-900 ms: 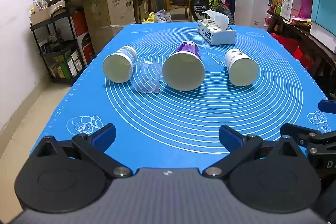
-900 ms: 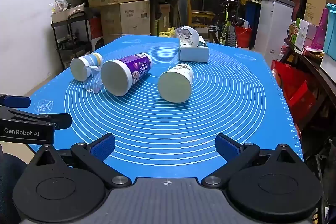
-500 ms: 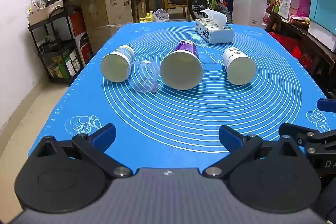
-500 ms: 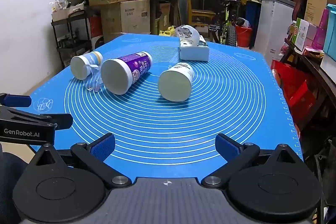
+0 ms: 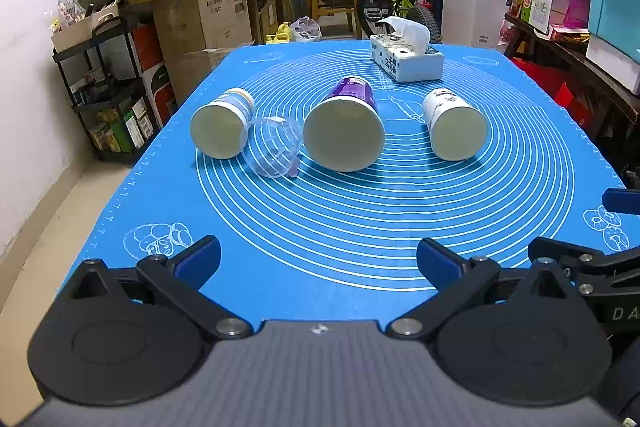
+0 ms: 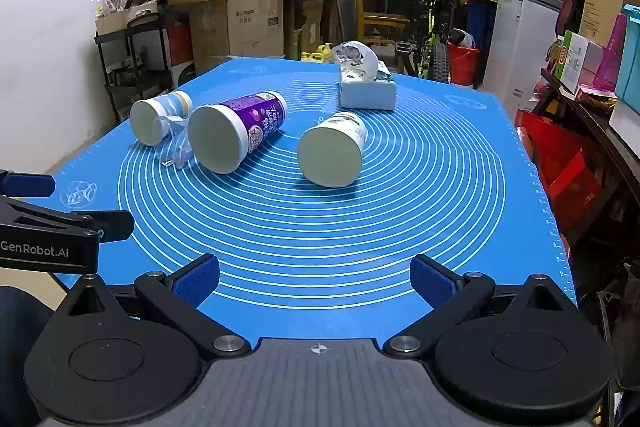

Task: Flip cup upside down

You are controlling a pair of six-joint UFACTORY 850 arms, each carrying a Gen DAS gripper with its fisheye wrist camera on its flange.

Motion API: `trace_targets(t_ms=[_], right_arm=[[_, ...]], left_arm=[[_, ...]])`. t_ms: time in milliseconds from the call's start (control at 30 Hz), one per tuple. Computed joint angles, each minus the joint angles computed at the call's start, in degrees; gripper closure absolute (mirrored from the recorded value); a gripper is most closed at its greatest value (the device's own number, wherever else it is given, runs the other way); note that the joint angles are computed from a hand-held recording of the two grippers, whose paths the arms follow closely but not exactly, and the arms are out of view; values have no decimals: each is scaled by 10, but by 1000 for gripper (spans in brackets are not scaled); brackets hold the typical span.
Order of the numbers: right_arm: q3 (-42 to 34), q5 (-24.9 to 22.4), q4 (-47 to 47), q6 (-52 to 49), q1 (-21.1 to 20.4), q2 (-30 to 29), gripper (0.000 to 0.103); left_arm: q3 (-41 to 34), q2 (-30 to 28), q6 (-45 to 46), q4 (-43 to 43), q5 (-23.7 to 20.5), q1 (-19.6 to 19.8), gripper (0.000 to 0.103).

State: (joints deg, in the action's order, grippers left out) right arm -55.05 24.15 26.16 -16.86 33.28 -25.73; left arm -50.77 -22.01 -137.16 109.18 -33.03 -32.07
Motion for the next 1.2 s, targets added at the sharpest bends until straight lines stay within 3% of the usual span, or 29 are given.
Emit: trace_targets(t_ms=[1200], right_arm=[[-2, -9, 20, -22, -1, -1, 2]], left_arm=[[-1, 2, 20, -8, 4, -4, 0]])
